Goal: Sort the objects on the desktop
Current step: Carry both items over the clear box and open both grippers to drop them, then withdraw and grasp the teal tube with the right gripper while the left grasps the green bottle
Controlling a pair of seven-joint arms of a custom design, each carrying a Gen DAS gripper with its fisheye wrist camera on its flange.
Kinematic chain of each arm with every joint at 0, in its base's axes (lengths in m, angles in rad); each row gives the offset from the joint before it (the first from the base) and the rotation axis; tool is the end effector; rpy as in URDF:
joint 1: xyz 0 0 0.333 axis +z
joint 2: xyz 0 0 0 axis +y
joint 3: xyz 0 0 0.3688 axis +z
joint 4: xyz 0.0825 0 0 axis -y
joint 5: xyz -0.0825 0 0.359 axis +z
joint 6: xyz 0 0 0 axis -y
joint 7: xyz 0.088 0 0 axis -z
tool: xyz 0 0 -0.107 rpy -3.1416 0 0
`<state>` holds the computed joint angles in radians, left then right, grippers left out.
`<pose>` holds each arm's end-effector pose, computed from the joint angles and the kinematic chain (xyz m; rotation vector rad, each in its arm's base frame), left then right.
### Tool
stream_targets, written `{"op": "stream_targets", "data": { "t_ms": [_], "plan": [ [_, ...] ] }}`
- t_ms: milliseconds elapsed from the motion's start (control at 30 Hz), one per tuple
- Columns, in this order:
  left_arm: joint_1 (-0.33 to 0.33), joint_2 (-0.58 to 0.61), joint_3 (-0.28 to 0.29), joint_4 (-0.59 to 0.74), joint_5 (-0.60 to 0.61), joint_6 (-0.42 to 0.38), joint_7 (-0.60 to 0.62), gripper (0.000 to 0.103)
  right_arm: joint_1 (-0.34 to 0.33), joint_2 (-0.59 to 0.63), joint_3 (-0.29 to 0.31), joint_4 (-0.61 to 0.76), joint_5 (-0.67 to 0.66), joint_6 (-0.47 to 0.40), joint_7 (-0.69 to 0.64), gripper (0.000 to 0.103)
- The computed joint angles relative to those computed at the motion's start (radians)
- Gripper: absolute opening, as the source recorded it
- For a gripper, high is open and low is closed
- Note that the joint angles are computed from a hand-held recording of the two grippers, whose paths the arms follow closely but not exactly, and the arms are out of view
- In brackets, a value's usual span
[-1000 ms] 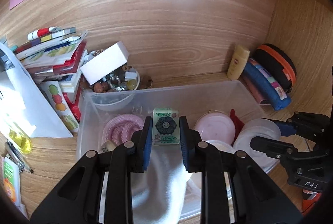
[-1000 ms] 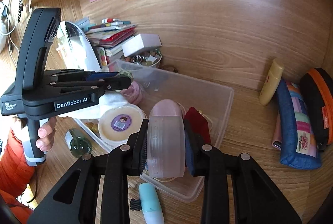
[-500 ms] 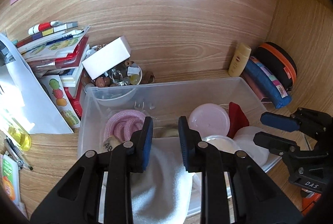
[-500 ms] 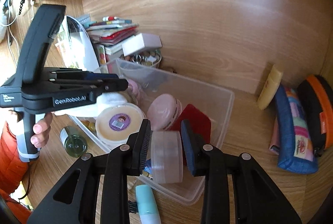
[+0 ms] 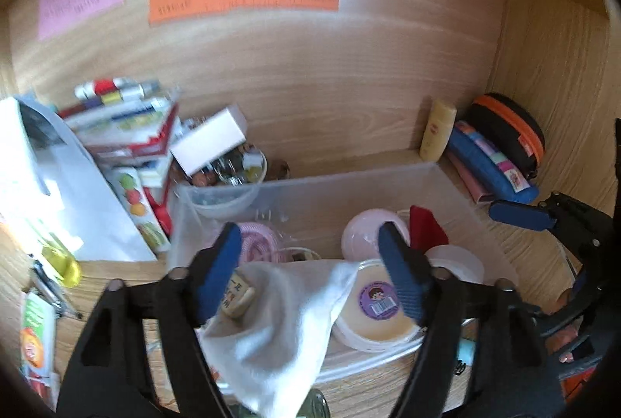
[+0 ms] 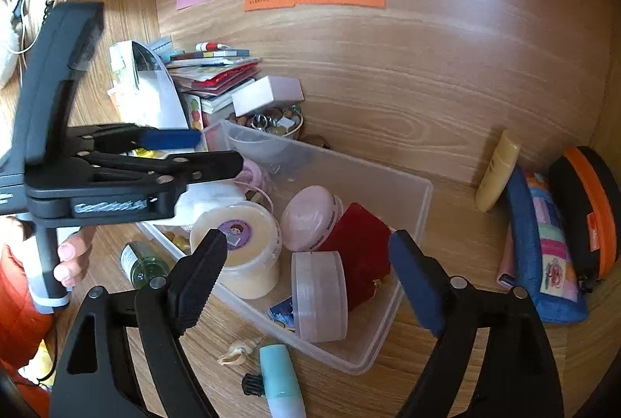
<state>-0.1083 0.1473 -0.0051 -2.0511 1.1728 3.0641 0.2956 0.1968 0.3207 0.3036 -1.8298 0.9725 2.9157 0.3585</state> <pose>0.5727 -0.1388 0.5000 -1.7048 1.6617 -0.8585 0.6153 0.2496 0.4941 -2.0837 0.8684 -0.4109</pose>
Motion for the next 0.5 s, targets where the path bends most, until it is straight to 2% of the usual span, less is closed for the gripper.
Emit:
{"op": "stream_targets", "data": {
  "t_ms": [67, 100, 233, 367, 433, 500],
  "plan": [
    [0.001, -0.025, -0.004, -0.021, 0.01, 0.01, 0.002, 0.086, -0.003, -0.008, 0.006, -0.008, 0.011, 0.008, -0.014, 0.084],
    [0.006, -0.036, -0.01, -0.032, 0.001, 0.012, 0.013, 0.095, -0.003, -0.011, 0.006, -0.01, 0.015, 0.009, -0.016, 0.084],
    [0.019, -0.086, -0.034, -0.07, 0.038, -0.014, -0.022, 0.096, 0.003, -0.037, -0.015, -0.03, 0.006, -0.028, 0.035, 0.085],
    [0.045, -0.125, -0.066, -0.105, 0.073, -0.023, -0.071, 0.097, 0.0, -0.08, -0.018, -0.075, 0.086, -0.02, -0.022, 0.085],
    [0.062, -0.148, -0.078, -0.136, 0.04, -0.001, -0.053, 0.099, 0.006, -0.103, -0.024, -0.101, 0.146, -0.004, -0.068, 0.09],
    [0.078, -0.165, -0.09, -0.161, 0.025, 0.008, -0.053, 0.099, 0.018, -0.122, -0.037, -0.124, 0.202, 0.017, -0.098, 0.098]
  ]
}}
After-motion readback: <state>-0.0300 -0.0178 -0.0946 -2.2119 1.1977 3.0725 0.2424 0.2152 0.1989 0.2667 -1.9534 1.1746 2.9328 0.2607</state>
